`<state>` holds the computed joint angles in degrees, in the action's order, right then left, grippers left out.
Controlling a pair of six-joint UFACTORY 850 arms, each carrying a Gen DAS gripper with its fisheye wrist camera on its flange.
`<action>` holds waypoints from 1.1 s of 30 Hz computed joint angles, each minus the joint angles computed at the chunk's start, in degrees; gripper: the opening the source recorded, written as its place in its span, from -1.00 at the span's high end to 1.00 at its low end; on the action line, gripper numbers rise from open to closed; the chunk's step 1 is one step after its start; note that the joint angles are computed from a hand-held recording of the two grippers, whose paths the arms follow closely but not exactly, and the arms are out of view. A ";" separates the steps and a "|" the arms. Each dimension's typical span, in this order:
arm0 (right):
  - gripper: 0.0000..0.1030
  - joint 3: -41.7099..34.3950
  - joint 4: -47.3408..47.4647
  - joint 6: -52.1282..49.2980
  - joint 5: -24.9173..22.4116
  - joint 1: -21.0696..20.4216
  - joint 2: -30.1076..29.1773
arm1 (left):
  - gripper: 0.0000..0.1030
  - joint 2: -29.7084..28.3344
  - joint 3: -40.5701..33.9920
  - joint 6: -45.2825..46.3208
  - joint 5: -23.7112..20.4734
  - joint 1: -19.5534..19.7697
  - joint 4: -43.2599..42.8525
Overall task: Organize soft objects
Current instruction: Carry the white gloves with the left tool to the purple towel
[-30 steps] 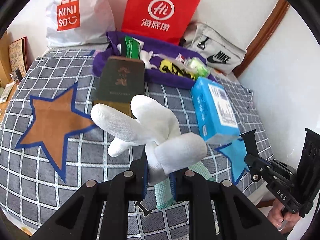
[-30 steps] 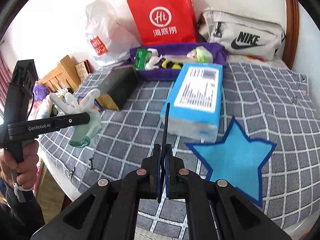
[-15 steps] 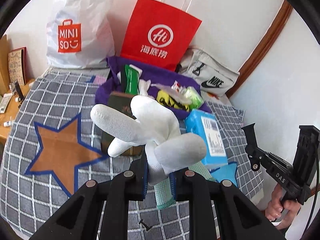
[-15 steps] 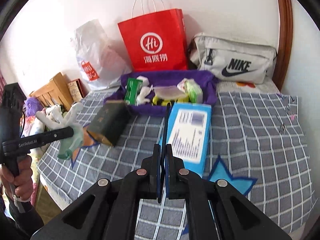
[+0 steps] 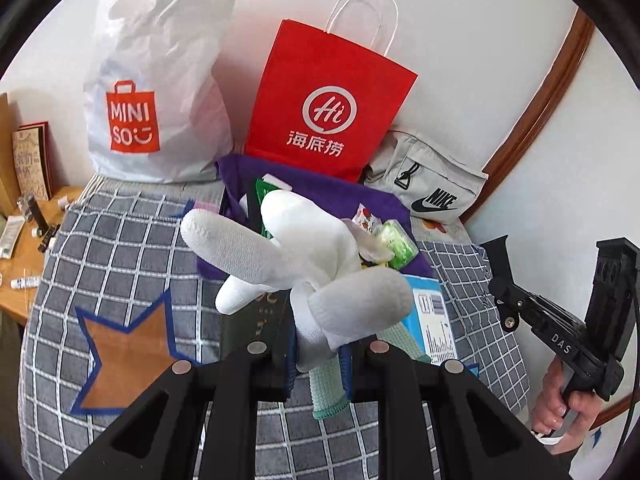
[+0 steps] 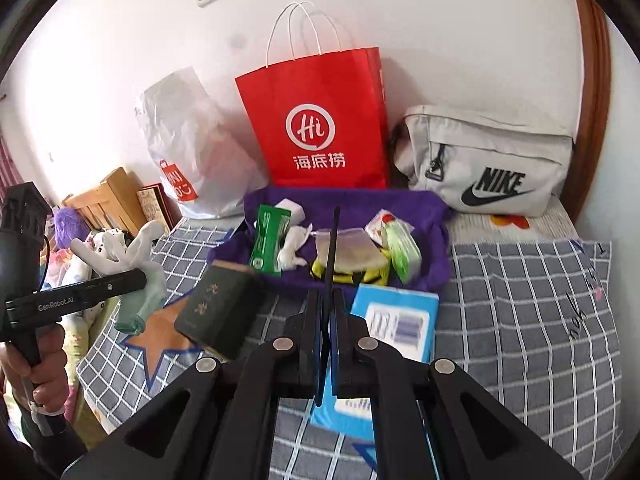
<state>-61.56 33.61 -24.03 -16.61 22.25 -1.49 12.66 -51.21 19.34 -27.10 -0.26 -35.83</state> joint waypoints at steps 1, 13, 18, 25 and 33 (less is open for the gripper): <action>0.92 -0.73 0.43 -0.52 -0.17 -0.05 -0.71 | 0.68 -0.92 -0.83 -0.21 0.11 -0.10 0.64; 0.92 -10.74 8.44 -9.55 -1.42 -1.32 -11.02 | 0.68 -11.21 -9.99 -7.18 0.72 -0.20 7.99; 0.91 -15.43 9.88 -11.16 -2.31 -2.07 -15.42 | 0.68 -15.37 -13.66 -8.77 0.74 -0.08 8.19; 0.91 -21.97 11.82 -14.32 -4.24 -2.73 -21.22 | 0.68 -21.49 -19.38 -11.03 -0.13 -0.22 8.71; 0.91 -27.82 9.20 -11.66 -7.80 -3.62 -27.37 | 0.68 -27.74 -24.88 -10.05 -0.69 -0.97 7.52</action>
<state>-89.38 42.81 -35.70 -24.41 18.63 -28.86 -15.08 -76.09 9.29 -27.79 -1.23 -28.30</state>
